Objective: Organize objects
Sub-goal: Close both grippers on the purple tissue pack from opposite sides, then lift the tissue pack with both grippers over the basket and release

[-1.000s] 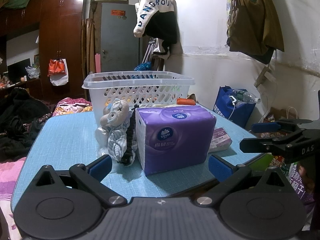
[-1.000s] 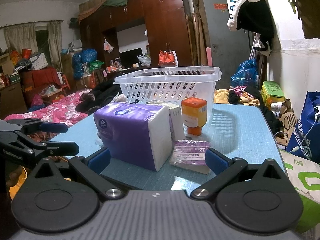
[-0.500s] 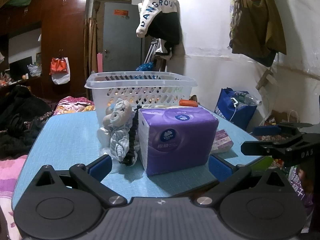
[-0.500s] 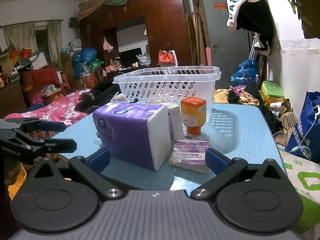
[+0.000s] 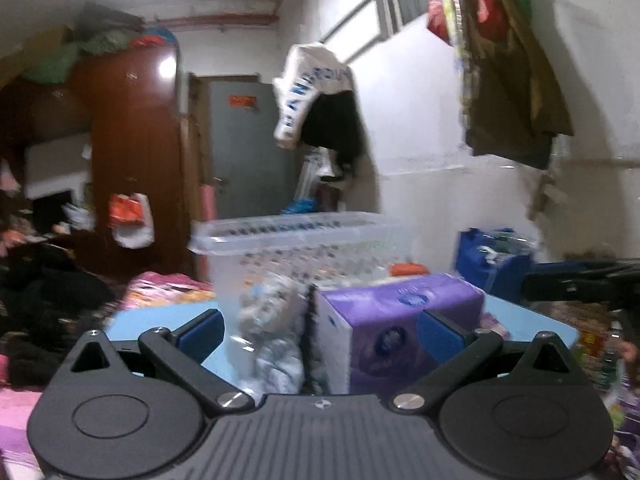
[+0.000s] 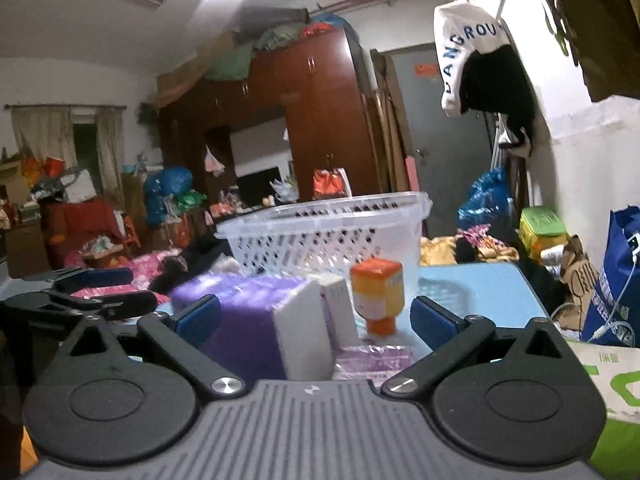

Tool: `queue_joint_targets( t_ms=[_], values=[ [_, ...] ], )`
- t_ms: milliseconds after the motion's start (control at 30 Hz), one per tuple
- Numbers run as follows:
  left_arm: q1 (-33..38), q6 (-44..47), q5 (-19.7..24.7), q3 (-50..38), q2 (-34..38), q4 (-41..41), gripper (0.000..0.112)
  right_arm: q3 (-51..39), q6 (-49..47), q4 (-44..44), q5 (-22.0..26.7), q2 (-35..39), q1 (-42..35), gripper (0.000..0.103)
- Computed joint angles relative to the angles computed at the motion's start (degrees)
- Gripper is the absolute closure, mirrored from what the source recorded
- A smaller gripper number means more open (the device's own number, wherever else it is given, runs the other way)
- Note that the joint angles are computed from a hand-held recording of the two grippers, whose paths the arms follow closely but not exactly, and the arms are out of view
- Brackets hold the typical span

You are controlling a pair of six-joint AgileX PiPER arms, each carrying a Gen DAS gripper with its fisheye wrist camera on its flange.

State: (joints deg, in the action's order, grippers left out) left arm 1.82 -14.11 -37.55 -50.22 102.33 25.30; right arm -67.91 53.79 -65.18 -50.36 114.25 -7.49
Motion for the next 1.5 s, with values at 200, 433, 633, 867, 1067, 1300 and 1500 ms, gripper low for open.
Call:
queue_joint_targets(
  t_ms=[200, 433, 633, 867, 1067, 1300, 1500],
  values=[
    [4.2, -13.2, -3.1, -5.0, 5.4, 17.1, 0.02, -2.1, -1.6, -2.6, -3.4, 4.0, 0.5, 0.0],
    [6.3, -14.4, -7.1, -6.8, 9.5, 23.5, 0.042, -2.7, -6.0, -5.3, -6.7, 5.2, 0.8, 0.032],
    [6.1, -16.1, -7.5, -9.3, 12.4, 28.1, 0.056, -3.9, -10.1, -6.8, -7.4, 7.1, 1.2, 0.044],
    [5.5, -12.6, -7.7, -8.0, 12.2, 25.0, 0.059, -5.7, -9.2, -8.9, -7.8, 8.3, 0.8, 0.044],
    [4.3, -4.8, -9.8, -3.5, 10.0, 18.0, 0.061, -0.8, -17.1, -3.7, -6.1, 5.4, 2.1, 0.046],
    [4.9, -0.8, -15.9, 1.3, 5.9, 15.3, 0.061, 1.9, -20.1, -1.3, -10.0, 2.6, 1.1, 0.047],
    [3.6, -2.9, -12.8, -1.6, 1.7, 14.9, 0.061, -2.3, -15.8, -2.8, -7.6, -0.8, 1.7, 0.047]
  ],
)
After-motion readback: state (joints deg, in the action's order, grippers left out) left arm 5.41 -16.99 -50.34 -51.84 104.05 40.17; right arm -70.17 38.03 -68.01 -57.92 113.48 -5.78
